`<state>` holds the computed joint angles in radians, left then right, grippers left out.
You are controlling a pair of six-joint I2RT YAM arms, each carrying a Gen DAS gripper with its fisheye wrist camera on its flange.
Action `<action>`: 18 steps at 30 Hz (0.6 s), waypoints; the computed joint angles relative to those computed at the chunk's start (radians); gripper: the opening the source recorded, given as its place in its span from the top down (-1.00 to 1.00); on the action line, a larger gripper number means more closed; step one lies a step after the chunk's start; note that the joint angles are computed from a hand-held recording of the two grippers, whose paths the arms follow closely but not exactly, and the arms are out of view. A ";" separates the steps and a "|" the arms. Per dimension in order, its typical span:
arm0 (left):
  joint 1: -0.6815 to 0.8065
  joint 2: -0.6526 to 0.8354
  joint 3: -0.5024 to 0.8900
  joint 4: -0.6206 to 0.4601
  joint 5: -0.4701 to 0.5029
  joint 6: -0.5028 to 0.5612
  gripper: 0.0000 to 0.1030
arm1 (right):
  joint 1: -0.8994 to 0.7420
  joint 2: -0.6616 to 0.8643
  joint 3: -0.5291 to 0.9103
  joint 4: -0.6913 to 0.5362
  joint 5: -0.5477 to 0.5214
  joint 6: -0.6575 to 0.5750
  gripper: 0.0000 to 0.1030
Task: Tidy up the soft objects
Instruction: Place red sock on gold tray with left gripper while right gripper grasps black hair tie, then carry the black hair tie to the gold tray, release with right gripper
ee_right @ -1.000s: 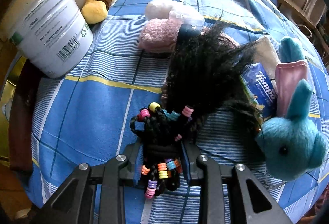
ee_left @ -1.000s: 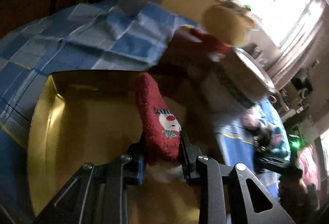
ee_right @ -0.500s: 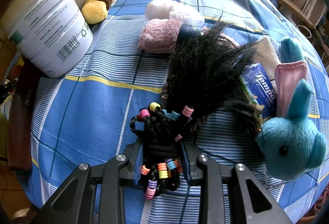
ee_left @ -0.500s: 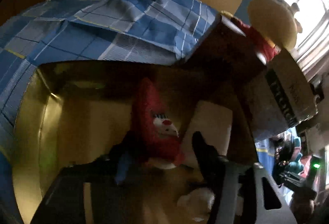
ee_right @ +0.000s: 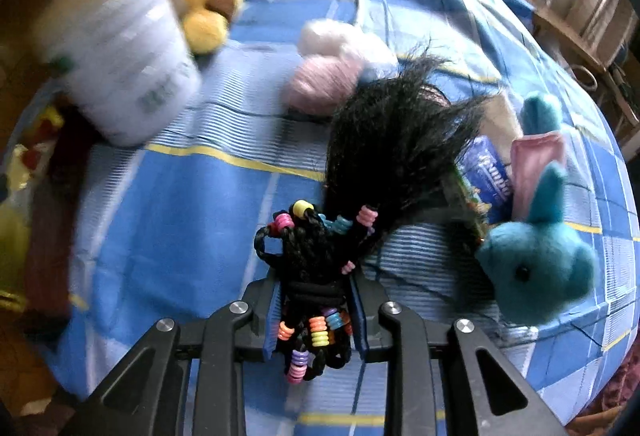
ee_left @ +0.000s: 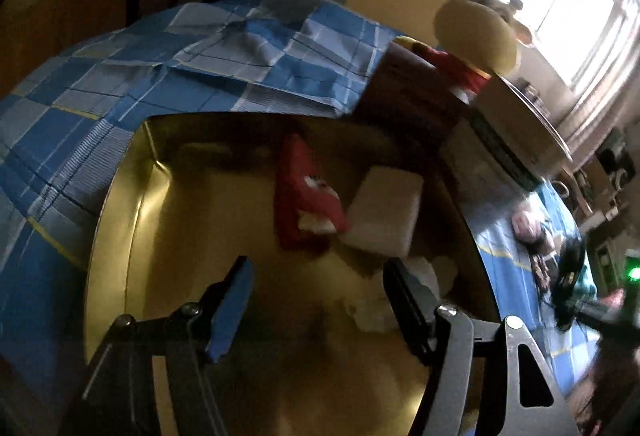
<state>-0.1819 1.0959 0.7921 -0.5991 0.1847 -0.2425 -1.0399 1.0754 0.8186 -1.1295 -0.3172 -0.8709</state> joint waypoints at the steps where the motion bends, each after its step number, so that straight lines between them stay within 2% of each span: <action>1: 0.000 -0.012 -0.006 -0.005 0.007 0.003 -0.31 | -0.014 -0.020 0.030 -0.041 -0.016 -0.028 0.47; 4: -0.003 -0.051 -0.026 -0.021 0.028 0.011 -0.31 | 0.001 -0.025 0.131 -0.096 -0.037 -0.026 0.47; 7: -0.002 -0.089 -0.038 -0.030 0.035 0.023 -0.31 | 0.098 0.019 0.249 -0.084 -0.017 0.073 0.47; 9: 0.000 -0.116 -0.044 -0.045 0.039 0.038 -0.31 | 0.206 0.064 0.336 -0.037 0.037 0.169 0.46; 12: 0.013 -0.161 -0.055 -0.068 0.046 0.067 -0.31 | 0.391 0.199 0.516 0.023 0.171 0.345 0.47; 15: 0.054 -0.211 -0.066 -0.096 0.065 0.102 -0.31 | 0.559 0.358 0.766 0.031 0.295 0.505 0.47; 18: 0.103 -0.246 -0.074 -0.125 0.089 0.136 -0.31 | 0.706 0.521 1.080 -0.028 0.359 0.635 0.47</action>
<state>-0.0784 0.8495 0.7182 -0.7238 0.2740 -0.1067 -0.3340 1.5959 1.8987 -1.1570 0.0415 -0.2363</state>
